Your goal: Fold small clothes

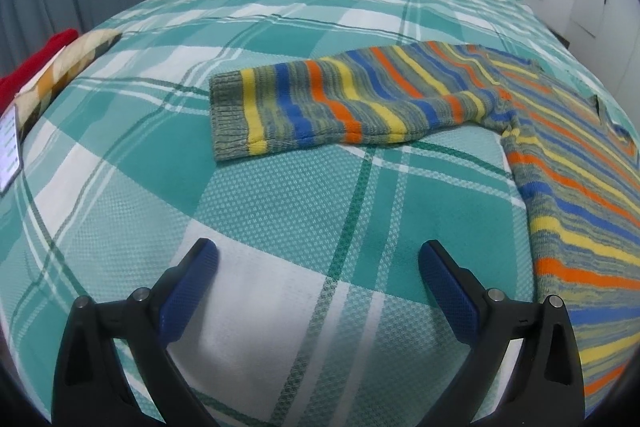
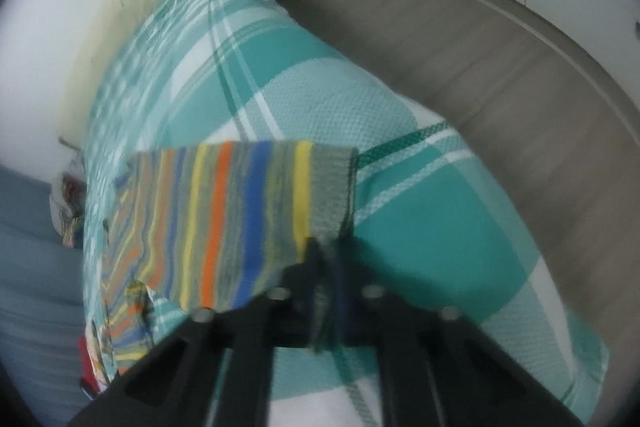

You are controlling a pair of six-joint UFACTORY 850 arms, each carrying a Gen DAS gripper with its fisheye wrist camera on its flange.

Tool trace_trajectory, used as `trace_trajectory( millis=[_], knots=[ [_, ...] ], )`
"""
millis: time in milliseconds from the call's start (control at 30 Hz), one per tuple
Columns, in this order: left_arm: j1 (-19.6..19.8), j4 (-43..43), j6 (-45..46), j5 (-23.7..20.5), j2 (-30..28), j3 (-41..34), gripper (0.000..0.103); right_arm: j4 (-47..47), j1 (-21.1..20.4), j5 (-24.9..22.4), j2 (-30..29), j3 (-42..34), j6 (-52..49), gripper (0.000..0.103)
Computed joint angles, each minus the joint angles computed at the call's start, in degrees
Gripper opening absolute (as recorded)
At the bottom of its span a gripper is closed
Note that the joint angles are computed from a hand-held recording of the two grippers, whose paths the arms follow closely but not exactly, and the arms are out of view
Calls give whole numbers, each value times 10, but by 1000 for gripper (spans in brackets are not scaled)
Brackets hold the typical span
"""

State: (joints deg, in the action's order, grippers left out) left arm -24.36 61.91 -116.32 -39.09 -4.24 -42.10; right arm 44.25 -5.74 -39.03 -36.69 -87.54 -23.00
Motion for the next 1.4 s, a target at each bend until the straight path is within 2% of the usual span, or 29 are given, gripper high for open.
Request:
trace_trajectory(
  millis=[133,233,333,467,500,567,600,800,967,1067,1133,1167,1300,1333,1400],
  knots=[
    [-1,-4,5,-4,-2,-2,101,60,22,45,57,17,-67,4],
    [0,-10,15,-6,-5,-6,101,45,72,66,89,-12,-98,3],
    [0,-7,10,-3,-3,-4,101,31,136,41,71,-90,-111,4],
    [0,-5,7,-2,-3,-3,101,-7,225,13,5,-204,-109,5],
    [0,-5,7,-2,-2,-2,101,-1,238,0,-10,-221,-118,10],
    [1,-5,7,0,-1,-1,101,25,259,-68,-76,-299,-117,43],
    [1,-5,6,1,-1,-1,101,42,267,-82,-95,-315,-116,64],
    [2,-19,26,-3,-10,-9,102,103,250,-88,-75,-245,-145,68],
    [0,-24,33,-11,-18,-14,103,66,205,-114,-98,-206,-58,69],
    [2,-23,32,-6,-19,-13,103,16,180,-86,-93,-157,-8,65],
    [2,-24,33,-7,-21,-13,103,12,161,-28,-59,-96,-23,54],
    [2,-25,34,-9,-22,-15,103,20,154,-8,-41,-72,-39,55],
    [1,-35,44,-12,-27,-19,103,23,145,122,66,63,-122,70],
    [1,-33,43,-10,-25,-17,103,29,147,172,97,106,-151,74],
    [2,-30,39,-4,-23,-13,103,36,153,242,130,160,-189,75]
  ],
)
